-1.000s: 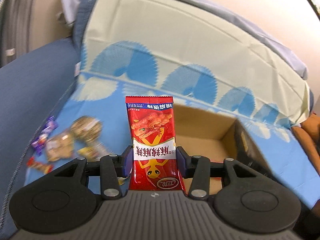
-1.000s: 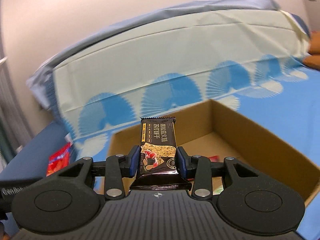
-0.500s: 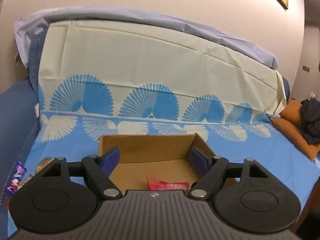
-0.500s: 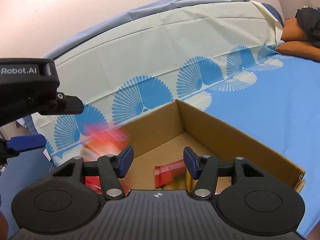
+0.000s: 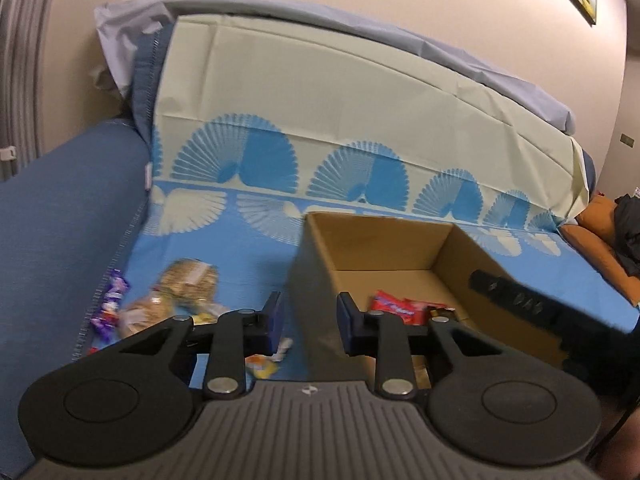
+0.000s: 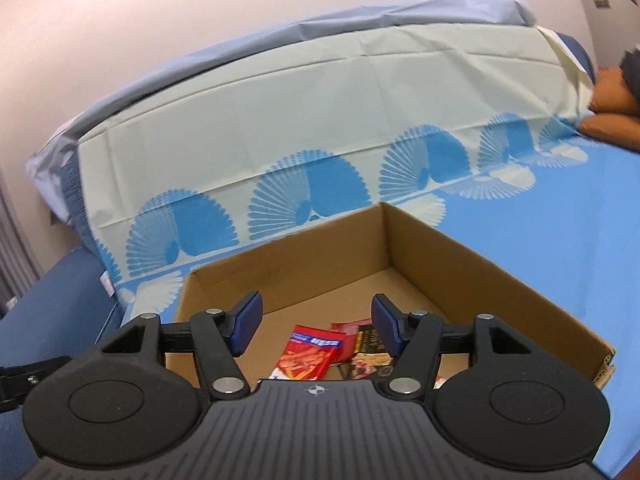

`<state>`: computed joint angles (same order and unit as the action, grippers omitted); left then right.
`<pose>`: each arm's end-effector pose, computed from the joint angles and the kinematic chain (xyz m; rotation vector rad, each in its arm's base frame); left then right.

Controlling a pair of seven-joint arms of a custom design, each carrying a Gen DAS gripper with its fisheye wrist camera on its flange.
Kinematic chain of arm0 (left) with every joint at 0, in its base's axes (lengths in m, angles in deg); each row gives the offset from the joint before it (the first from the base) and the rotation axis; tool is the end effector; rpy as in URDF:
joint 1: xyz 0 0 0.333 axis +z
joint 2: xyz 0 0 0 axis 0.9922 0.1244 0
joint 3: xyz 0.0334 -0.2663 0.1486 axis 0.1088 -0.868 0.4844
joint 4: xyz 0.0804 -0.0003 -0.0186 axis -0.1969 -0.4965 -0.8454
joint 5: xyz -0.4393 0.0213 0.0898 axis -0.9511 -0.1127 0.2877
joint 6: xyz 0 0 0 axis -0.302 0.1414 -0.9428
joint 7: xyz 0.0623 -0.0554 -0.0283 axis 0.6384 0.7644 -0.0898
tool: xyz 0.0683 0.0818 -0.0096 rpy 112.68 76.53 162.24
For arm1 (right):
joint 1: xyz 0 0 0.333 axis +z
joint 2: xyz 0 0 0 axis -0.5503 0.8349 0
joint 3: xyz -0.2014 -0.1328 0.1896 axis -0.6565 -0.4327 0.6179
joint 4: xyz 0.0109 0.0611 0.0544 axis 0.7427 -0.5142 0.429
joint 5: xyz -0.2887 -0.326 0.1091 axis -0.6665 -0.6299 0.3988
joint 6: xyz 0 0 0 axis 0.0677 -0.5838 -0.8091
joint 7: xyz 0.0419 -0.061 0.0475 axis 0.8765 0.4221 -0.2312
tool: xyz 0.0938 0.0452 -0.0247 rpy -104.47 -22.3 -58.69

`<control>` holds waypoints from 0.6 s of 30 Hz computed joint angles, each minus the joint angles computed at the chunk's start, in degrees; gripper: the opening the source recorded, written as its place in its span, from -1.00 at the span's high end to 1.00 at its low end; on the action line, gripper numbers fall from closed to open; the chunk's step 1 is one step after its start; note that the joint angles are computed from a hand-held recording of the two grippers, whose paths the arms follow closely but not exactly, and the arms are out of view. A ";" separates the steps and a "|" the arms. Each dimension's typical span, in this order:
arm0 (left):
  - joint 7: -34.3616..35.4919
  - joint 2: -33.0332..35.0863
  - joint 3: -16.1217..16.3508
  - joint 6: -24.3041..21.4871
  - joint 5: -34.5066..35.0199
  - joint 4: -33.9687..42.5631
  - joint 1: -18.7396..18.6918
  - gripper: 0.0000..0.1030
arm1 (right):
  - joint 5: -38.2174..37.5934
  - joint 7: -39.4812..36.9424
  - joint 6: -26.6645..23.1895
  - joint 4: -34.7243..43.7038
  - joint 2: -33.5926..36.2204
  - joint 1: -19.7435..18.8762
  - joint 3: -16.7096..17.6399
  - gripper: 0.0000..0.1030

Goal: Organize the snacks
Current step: 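Open both tools to drop the biscuit bar and spicy-strip bag into the box, then move both tools back to the snack pile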

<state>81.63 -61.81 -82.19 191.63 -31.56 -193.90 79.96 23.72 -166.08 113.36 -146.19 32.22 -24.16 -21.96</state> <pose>0.6436 -0.0974 0.5180 -1.1235 2.1823 -1.3937 0.5156 0.1797 0.5238 -0.6644 2.1373 -1.0338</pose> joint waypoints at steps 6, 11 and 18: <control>9.77 1.96 1.77 -0.28 -2.15 -2.44 2.89 0.49 | -2.72 -3.06 1.61 0.71 0.46 0.93 0.80 0.08; 3.37 3.84 2.36 -1.63 -1.03 -2.90 6.05 0.50 | -3.89 -7.58 11.29 1.39 2.05 1.79 -0.71 0.12; 0.03 4.98 1.54 -3.12 -0.74 -1.69 7.97 0.50 | 6.71 -25.95 15.32 7.13 8.84 4.10 -1.57 0.07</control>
<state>81.65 -56.83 -80.64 188.51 -32.30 -195.59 87.93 30.43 -192.03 128.68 -139.06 41.07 -20.06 -23.53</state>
